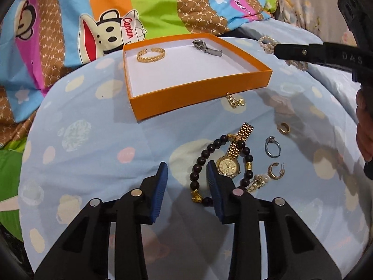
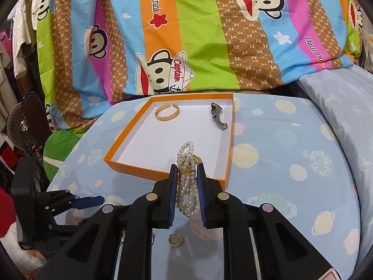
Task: Organize jewelry
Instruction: 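Carry the bead and pearl bracelets over the orange box with both tools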
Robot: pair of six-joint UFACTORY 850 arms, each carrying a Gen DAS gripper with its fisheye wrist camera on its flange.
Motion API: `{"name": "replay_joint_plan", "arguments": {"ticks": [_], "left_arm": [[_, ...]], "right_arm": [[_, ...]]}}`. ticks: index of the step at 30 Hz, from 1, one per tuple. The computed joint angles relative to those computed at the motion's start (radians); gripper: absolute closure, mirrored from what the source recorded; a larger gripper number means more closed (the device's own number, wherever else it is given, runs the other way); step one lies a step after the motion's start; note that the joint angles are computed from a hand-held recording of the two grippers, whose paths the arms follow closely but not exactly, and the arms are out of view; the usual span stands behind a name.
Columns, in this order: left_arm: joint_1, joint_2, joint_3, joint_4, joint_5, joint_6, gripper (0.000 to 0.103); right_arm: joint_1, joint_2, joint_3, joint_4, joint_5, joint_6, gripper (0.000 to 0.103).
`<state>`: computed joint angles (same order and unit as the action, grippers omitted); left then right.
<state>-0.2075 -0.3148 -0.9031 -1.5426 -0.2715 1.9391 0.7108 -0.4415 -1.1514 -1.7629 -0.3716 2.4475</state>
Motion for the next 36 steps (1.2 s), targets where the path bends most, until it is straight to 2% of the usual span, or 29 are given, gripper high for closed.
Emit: {"name": "replay_joint_plan", "arguments": {"ticks": [1,2,3,8,12,16,20,22,26,31,36], "left_arm": [[-0.001,0.004,0.008,-0.041,-0.004,0.044,0.086],[-0.005,0.009,0.015,-0.071,-0.001,0.082,0.094],[-0.008,0.009,0.014,-0.075,0.001,0.087,0.096],[0.016,0.031,0.018,0.025,-0.074,-0.024,0.096],[0.052,0.108,0.036,0.078,-0.187,-0.1,0.096],[0.067,0.179,0.023,0.069,-0.27,-0.106,0.096],[0.042,0.18,-0.043,0.014,-0.275,-0.076,0.096],[0.023,0.152,-0.091,-0.022,-0.256,-0.059,0.096],[-0.017,0.022,-0.234,-0.041,-0.217,-0.107,0.096],[-0.046,-0.158,-0.377,0.058,-0.135,-0.256,0.096],[-0.037,-0.259,-0.449,0.161,-0.08,-0.401,0.096]], "right_arm": [[-0.001,-0.001,-0.001,0.0,0.001,0.001,0.087],[-0.002,-0.002,-0.002,0.002,0.003,-0.001,0.087],[-0.002,-0.003,-0.003,0.005,0.004,-0.004,0.087],[0.001,0.001,-0.002,0.009,-0.004,-0.009,0.087],[0.007,0.018,0.006,0.008,-0.019,-0.008,0.087],[0.002,0.019,-0.012,0.037,-0.014,-0.058,0.087],[-0.019,-0.012,-0.066,0.096,0.006,-0.143,0.087],[-0.032,-0.044,-0.108,0.155,0.007,-0.215,0.087],[-0.061,-0.116,-0.191,0.271,0.027,-0.345,0.087],[-0.094,-0.201,-0.277,0.455,0.041,-0.539,0.087],[-0.112,-0.256,-0.331,0.587,0.05,-0.679,0.087]]}}
